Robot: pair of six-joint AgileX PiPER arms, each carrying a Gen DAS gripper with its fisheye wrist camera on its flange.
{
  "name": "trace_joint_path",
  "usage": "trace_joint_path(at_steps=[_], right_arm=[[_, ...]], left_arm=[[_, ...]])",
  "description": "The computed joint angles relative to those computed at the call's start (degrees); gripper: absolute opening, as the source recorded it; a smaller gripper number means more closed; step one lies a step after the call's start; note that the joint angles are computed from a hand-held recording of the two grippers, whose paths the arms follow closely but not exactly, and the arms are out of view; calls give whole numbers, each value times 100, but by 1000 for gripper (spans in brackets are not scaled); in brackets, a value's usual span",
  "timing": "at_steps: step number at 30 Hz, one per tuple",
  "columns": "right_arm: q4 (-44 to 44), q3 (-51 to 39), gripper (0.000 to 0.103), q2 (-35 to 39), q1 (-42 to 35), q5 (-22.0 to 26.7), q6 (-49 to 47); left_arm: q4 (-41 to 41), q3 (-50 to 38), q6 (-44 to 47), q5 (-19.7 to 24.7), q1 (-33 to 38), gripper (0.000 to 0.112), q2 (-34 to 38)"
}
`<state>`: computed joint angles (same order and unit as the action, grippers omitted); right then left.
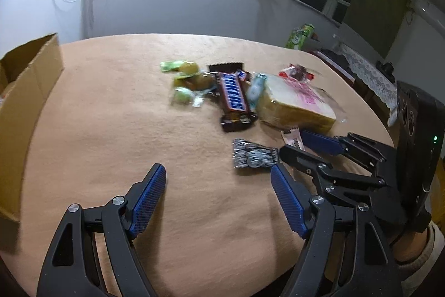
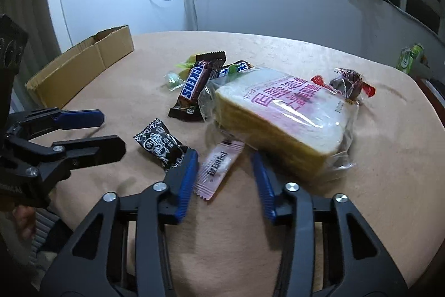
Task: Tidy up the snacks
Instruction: 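Grasp the white candy wrapper with the right tool while the left tool grasps the black candy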
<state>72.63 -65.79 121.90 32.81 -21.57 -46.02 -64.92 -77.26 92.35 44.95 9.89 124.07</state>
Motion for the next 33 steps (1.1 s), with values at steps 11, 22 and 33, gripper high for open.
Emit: trace_joint_path(at_steps=[11,22,33], right_arm=[[-125,363,10,-200,-1,-115,-81],[-2878,1439,7,-519,-190,-569,3059],[-3994,1854,7,-689,-284,-984,4479]], left_arm=[[-144,179,246,-598,-591,74,-71],[-490,273,592,-762,-666,9,-83],[-748,381,671,-383,-374,9,-259]])
